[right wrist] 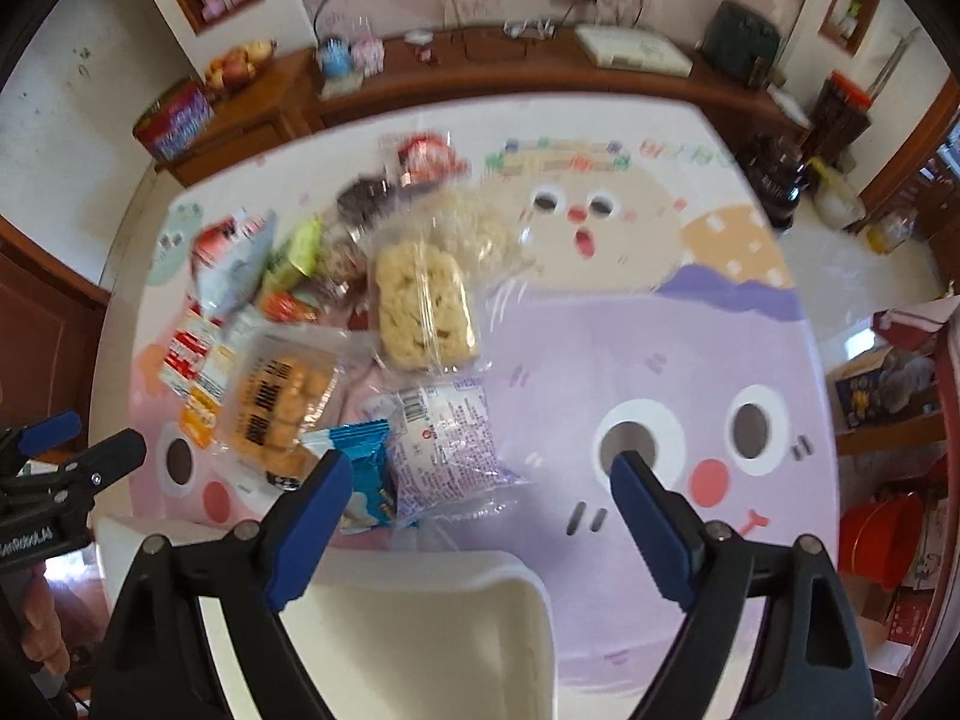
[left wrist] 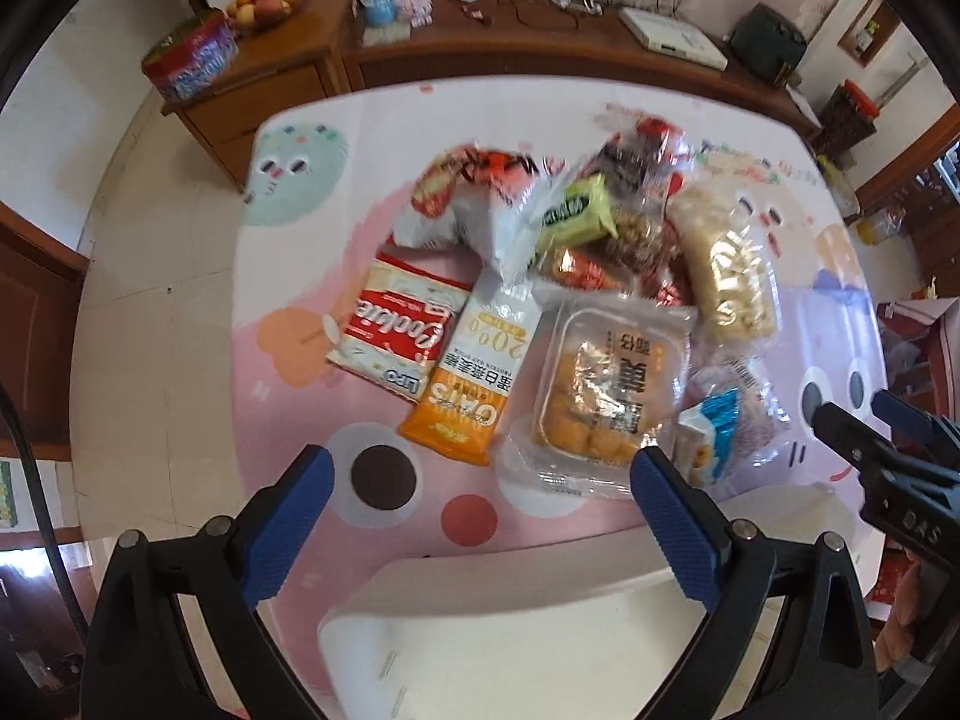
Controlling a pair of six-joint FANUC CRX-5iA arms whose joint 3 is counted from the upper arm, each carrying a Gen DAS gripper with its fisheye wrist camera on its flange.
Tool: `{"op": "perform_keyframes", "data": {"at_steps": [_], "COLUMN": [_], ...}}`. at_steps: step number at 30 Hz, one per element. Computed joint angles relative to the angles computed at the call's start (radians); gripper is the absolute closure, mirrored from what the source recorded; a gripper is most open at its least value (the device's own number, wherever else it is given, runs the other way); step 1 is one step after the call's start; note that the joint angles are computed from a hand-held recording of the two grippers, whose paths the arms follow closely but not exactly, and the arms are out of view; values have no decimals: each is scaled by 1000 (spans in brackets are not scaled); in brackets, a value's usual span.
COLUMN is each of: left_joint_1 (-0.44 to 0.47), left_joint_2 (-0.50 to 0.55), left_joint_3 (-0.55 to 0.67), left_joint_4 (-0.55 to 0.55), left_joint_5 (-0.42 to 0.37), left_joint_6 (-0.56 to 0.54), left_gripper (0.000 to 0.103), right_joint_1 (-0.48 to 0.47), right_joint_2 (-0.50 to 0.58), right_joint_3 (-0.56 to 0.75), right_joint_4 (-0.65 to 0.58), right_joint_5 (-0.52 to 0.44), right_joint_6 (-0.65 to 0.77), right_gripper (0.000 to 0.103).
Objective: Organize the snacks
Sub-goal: 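Reach the left tool to the clear snack bag while the right tool reaches the white-labelled bag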
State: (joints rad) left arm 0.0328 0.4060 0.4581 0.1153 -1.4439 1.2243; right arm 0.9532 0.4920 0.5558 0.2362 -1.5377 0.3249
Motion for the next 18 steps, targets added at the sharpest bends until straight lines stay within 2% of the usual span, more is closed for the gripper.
{"op": "perform_keyframes", "data": {"at_steps": [6, 10, 16, 18], "left_joint_1": [-27, -48, -77, -84], "left_joint_2": [46, 72, 112, 124], "left_joint_3": [21, 35, 66, 76], "left_joint_4": [-31, -45, -71, -74], "left_joint_5": [-13, -23, -45, -53], "left_joint_6": [9, 10, 23, 35], "left_gripper": [6, 6, 6, 6], "right_joint_1": [-71, -103, -113, -115], "right_joint_2": [62, 81, 177, 207], "right_joint_3": [32, 49, 180, 218], "right_joint_4": [-140, -220, -261, -273], "right_joint_5": [-3, 21, -52, -79], "right_joint_6": [109, 151, 233, 244], "right_gripper": [25, 25, 25, 28]}}
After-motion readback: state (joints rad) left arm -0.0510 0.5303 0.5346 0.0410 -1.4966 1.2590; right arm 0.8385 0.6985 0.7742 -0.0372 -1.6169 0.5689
